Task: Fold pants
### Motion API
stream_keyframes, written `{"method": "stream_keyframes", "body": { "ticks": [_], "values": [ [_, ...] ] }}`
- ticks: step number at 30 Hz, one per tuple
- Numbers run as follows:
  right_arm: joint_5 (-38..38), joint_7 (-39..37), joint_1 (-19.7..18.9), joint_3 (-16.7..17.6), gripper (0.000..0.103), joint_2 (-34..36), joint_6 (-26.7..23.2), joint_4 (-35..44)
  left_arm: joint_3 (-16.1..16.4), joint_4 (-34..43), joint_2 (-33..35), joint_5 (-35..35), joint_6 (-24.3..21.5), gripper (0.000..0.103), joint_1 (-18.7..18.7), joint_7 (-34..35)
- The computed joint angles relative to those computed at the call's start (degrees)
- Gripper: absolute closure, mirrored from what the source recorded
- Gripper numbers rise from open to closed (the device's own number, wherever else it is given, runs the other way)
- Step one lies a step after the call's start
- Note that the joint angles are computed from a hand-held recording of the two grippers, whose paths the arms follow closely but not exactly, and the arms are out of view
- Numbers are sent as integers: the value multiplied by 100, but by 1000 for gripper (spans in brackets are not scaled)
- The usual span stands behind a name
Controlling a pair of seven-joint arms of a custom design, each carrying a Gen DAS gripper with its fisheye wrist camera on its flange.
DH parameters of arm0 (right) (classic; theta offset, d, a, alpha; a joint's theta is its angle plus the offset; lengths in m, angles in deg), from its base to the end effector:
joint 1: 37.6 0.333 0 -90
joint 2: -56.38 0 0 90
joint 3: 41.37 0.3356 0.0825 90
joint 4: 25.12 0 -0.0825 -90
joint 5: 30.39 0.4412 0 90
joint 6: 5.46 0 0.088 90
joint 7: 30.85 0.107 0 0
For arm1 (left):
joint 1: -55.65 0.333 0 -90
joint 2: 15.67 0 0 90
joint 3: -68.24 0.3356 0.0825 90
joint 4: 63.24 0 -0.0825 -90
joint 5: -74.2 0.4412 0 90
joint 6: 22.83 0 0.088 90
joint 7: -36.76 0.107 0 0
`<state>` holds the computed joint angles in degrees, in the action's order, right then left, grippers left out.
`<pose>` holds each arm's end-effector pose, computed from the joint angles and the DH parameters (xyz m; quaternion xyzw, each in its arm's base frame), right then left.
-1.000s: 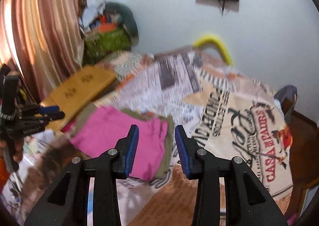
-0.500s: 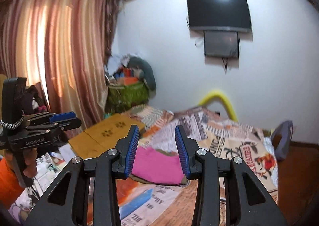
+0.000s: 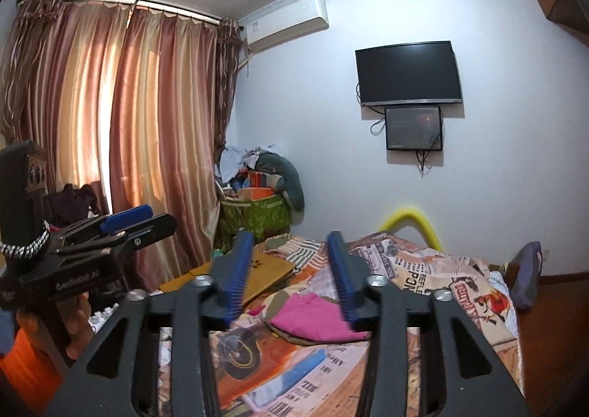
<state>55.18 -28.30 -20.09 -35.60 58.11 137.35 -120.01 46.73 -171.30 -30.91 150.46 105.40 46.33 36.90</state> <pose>0.6252 0.2619 0.6816 -0.7238 0.2103 -0.1481 0.6403 0.4956 -0.2972 0.7163 -0.6369 0.4133 -0.3724 0.5337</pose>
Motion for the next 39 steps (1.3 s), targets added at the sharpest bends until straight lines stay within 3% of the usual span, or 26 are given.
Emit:
{"method": "stream_keyframes", "body": {
  "ticks": [4, 6, 8, 14, 20, 39],
  "values": [
    [21, 75, 12, -19, 42, -182, 116, -207, -87, -115, -96, 53, -127, 27, -29, -55],
    [161, -32, 44, -35, 30, -252, 240, -295, -144, -132, -100, 94, -249, 12, -50, -72],
    [331, -184, 80, -56, 17, -333, 343, -385, -160, -182, -129, 130, -232, 6, -86, -179],
    [429, -372, 171, -87, 0, -421, 507, -468, -183, -209, -136, 115, -229, 0, -127, -265],
    [378, -349, 197, -136, 0, -488, 491, -589, -248, -213, -91, 166, -433, 0, -210, -179],
    [304, -204, 199, -195, 0, -565, 534, -714, -156, -281, -112, 35, -315, 0, -202, -294]
  ]
}}
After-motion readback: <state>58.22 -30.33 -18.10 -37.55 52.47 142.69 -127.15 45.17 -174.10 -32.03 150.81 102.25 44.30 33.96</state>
